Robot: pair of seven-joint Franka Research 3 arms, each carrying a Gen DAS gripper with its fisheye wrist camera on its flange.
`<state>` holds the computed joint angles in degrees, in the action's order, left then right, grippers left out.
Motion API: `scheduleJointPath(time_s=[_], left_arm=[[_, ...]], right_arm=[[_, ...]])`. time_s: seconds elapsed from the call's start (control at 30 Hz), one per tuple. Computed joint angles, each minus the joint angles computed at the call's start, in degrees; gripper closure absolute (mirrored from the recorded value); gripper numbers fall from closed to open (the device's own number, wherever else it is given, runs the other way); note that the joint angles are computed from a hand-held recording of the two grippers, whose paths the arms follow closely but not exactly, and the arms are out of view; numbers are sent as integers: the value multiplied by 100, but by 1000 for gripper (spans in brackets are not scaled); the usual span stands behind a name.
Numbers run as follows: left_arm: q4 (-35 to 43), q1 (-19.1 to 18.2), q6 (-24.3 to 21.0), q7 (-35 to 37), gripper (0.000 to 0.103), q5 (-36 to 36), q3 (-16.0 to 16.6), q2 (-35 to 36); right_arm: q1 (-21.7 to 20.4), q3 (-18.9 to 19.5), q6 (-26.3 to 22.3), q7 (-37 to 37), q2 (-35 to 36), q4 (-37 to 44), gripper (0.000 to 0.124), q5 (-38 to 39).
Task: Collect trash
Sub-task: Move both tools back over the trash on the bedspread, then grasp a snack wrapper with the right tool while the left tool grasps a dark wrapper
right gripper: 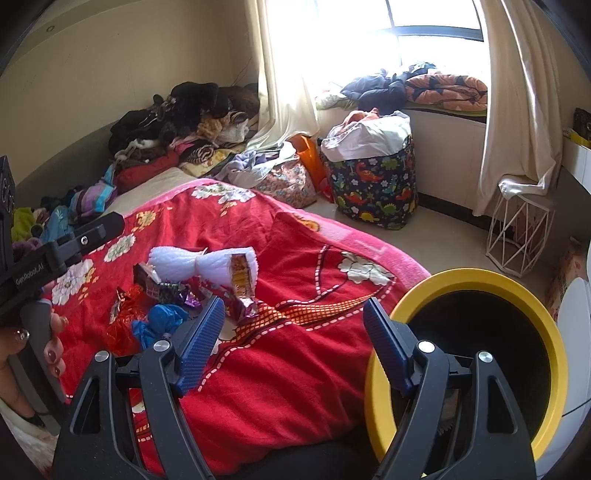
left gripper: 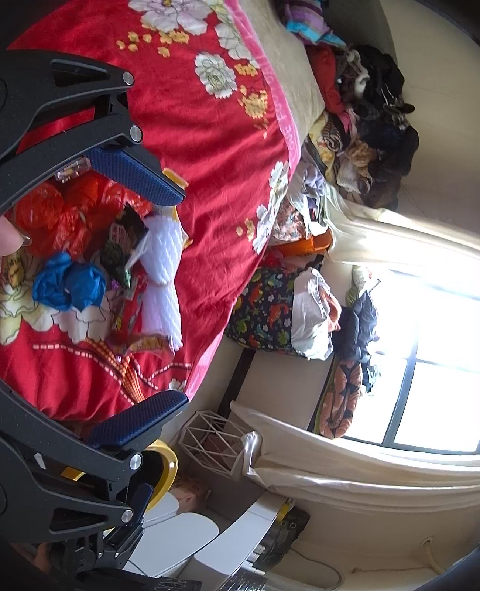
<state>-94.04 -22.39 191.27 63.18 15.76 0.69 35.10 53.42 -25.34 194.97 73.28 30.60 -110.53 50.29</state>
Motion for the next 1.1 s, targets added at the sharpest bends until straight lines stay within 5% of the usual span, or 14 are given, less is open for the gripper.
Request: scheduleJointPath(time_s=[0.27,0.43,0.67,0.97,1.1], left_arm=[[62,389,-345,-102,11,45,-262,73],[199,1091,-664,14,16,164,-1063,246],[544,1595,-1132,328,22,17,-1777,583],[1108,1629,-1678,731,28,-401,-1990,992],[1178,1531,-1791,744,38,-557,-1890,1035]], right_arm=[[-597,465,-411,333,318,517,49,-724],[-1307,1109,-682,568,571,980,53,-1286],[-1700,1386,-1228,957,1074,1672,63,-1924],[-2274,1881,-1605,1498,1453,2256,74,-2456],[-2632,2258,-1856,1564,1573,2483,100,-2720]])
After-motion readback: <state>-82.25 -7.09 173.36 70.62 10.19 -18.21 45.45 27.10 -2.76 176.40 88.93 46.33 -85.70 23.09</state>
